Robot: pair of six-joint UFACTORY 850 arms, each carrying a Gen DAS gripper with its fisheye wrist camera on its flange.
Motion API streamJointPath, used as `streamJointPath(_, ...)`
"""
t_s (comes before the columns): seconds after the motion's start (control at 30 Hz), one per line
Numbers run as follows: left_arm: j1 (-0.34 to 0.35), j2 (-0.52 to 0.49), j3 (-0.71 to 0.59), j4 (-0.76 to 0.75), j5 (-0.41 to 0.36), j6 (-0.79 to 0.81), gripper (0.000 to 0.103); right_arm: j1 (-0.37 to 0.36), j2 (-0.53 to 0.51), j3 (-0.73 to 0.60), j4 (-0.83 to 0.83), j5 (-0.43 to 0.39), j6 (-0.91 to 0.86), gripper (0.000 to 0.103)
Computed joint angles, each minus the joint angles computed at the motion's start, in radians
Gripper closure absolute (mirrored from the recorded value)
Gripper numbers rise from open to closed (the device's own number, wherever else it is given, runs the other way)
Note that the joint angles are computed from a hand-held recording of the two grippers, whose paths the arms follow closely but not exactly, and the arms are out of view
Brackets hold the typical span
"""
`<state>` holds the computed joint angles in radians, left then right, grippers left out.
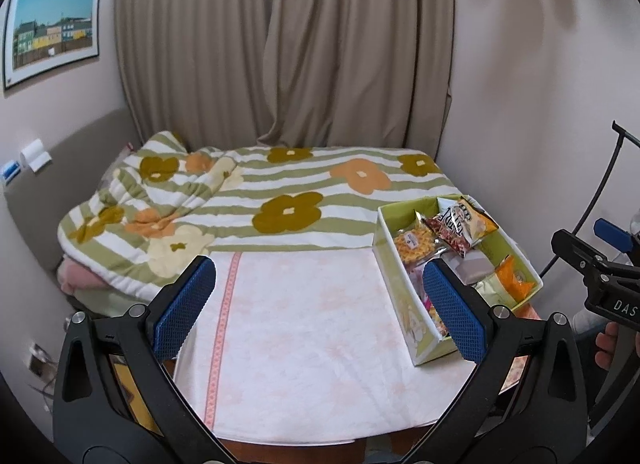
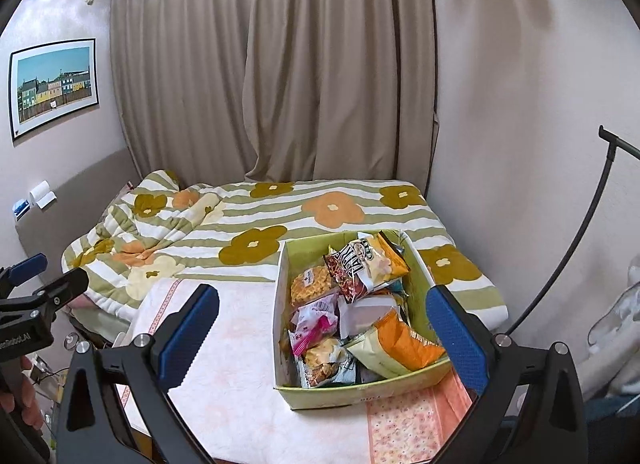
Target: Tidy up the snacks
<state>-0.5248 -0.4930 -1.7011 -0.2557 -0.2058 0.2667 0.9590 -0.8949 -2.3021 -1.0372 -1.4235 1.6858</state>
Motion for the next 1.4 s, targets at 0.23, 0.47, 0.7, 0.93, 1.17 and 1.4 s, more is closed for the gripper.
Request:
streamJointPath(0.23, 0.001, 0.017, 0.018, -0.045, 0.007, 0.065, 0.0, 0.012, -0.017, -0.029, -0.01, -0.023, 0.008, 0.0)
streamJointPath(0.47, 0.003, 0.018, 0.017, -0.049, 0.015, 0.065, 0.0, 0.014, -0.037, -0.066, -0.015, -0.03, -0.02, 0.0)
streamJointPath(0.7, -0.002, 0.02, 0.022, 0.049, 0.038, -0.04, 0.0, 0.011, -0.057, -0.102, -0.008, -0.033, -0.042, 0.0)
streamJointPath(0.93, -0.003, 0.019, 0.022, 0.083, 0.04, -0.074, 0.0, 0.009, -0.059, -0.104, -0.006, -0.031, -0.044, 0.0)
streamJointPath(1.17, -0.004, 0.019, 0.023, 0.105, 0.042, -0.093, 0.0, 0.005, -0.042, -0.068, -0.009, -0.021, -0.023, 0.0)
streamJointPath(1.4, -0.006, 0.018, 0.022, 0.116, 0.042, -0.105, 0.0, 0.008, -0.023, -0.026, -0.01, -0.021, 0.012, 0.0)
